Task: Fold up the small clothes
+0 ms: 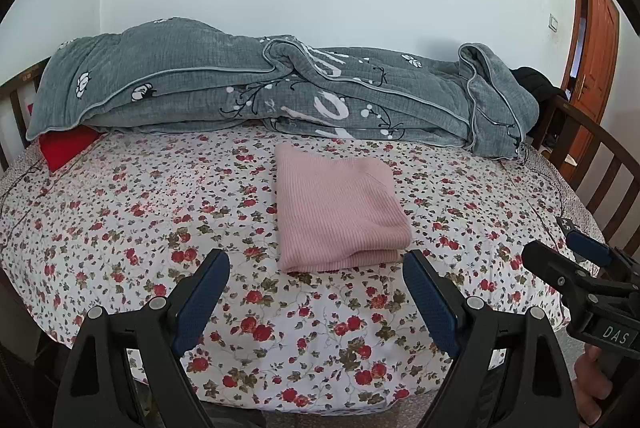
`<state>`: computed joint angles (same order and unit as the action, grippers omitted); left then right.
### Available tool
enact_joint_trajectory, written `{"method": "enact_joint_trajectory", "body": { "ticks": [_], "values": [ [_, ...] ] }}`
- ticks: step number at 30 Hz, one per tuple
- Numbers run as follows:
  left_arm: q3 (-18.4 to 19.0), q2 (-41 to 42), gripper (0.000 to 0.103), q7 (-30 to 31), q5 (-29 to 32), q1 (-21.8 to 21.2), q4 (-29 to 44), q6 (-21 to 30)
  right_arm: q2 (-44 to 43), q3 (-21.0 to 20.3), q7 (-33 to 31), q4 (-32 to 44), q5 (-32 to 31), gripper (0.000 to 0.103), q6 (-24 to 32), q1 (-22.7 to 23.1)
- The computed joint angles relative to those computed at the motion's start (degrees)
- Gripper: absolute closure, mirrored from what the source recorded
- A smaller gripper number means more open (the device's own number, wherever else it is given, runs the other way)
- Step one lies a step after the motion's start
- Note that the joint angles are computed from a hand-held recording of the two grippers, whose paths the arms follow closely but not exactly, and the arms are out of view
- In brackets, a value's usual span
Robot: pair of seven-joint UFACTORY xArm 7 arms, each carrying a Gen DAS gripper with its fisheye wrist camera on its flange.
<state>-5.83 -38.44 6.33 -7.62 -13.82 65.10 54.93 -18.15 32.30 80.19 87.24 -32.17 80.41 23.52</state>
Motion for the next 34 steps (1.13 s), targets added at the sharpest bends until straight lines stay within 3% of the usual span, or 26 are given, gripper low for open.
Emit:
{"method": "enact_joint_trajectory", "body": {
  "ticks": [34],
  "values": [
    [-0.1, 0.6, 0.015, -0.6, 0.5, 0.2, 1.3, 0.2, 1.7, 0.4, 0.4, 2.3, -1.6, 0.002, 1.8, 0.7]
  ]
}}
